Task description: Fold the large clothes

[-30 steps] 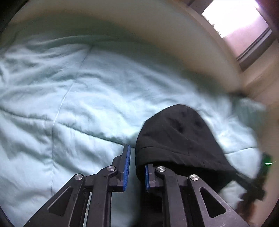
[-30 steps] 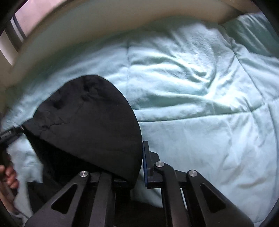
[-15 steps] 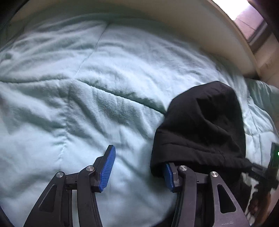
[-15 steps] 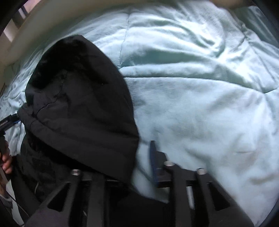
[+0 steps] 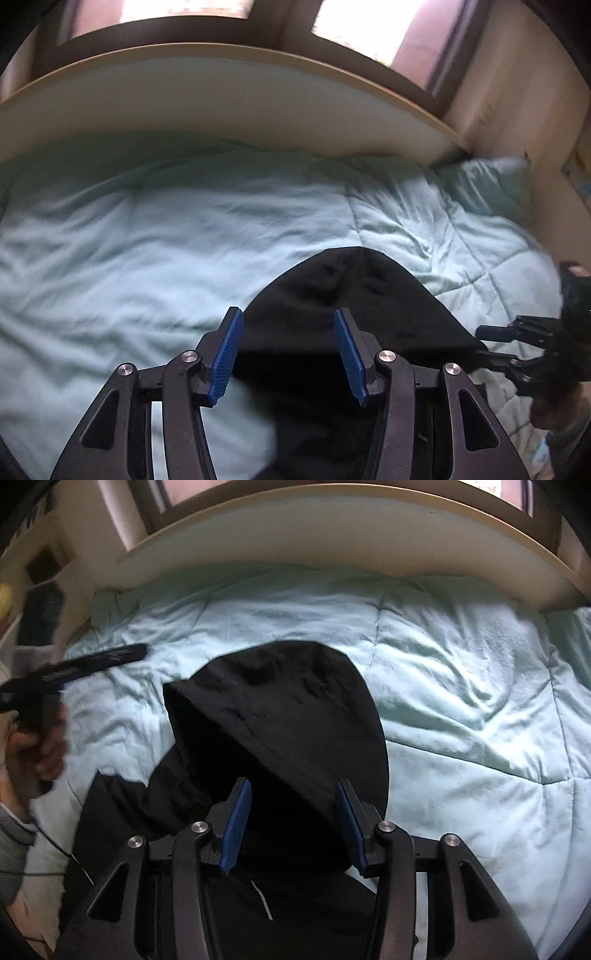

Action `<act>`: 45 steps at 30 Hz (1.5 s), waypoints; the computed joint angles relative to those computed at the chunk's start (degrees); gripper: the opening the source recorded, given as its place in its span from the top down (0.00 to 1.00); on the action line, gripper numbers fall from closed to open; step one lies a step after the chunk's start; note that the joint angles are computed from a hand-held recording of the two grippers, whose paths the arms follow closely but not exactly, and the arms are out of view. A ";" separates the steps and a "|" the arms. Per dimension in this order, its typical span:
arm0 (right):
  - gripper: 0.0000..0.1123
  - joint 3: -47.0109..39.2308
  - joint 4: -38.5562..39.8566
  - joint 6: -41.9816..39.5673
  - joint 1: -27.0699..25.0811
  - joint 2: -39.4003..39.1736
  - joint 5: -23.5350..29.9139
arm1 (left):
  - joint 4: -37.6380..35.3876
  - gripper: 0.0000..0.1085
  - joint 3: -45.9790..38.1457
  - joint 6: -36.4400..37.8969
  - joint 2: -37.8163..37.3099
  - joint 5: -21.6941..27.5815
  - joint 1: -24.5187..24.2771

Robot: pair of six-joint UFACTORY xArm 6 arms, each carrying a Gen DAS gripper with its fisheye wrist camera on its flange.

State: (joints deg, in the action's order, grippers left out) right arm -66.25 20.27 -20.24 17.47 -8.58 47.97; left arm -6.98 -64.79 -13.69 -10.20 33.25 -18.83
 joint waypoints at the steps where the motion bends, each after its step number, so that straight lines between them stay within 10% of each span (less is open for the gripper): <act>1: 0.56 -0.69 -0.81 1.25 -0.34 0.99 -0.85 | -2.10 0.52 -2.55 1.96 3.27 0.37 -0.41; 6: 0.55 -3.69 -13.97 13.64 -0.42 9.25 -1.22 | -1.80 0.52 -3.01 1.94 9.99 2.71 -1.90; 14: 0.54 -2.80 0.19 9.43 -3.98 16.56 2.72 | -2.06 0.52 4.89 0.56 10.97 -2.68 -2.79; 25: 0.46 -8.61 4.94 -1.04 -8.35 14.61 10.21 | -8.21 0.51 -0.94 10.96 4.80 6.35 0.87; 39: 0.34 -30.25 6.41 -1.04 -5.81 31.23 15.81 | -27.21 0.46 -18.44 24.43 22.97 20.09 7.27; 45: 0.76 -29.14 7.16 -6.12 -4.25 32.21 16.24 | -24.20 0.61 -11.35 27.58 18.80 13.39 4.20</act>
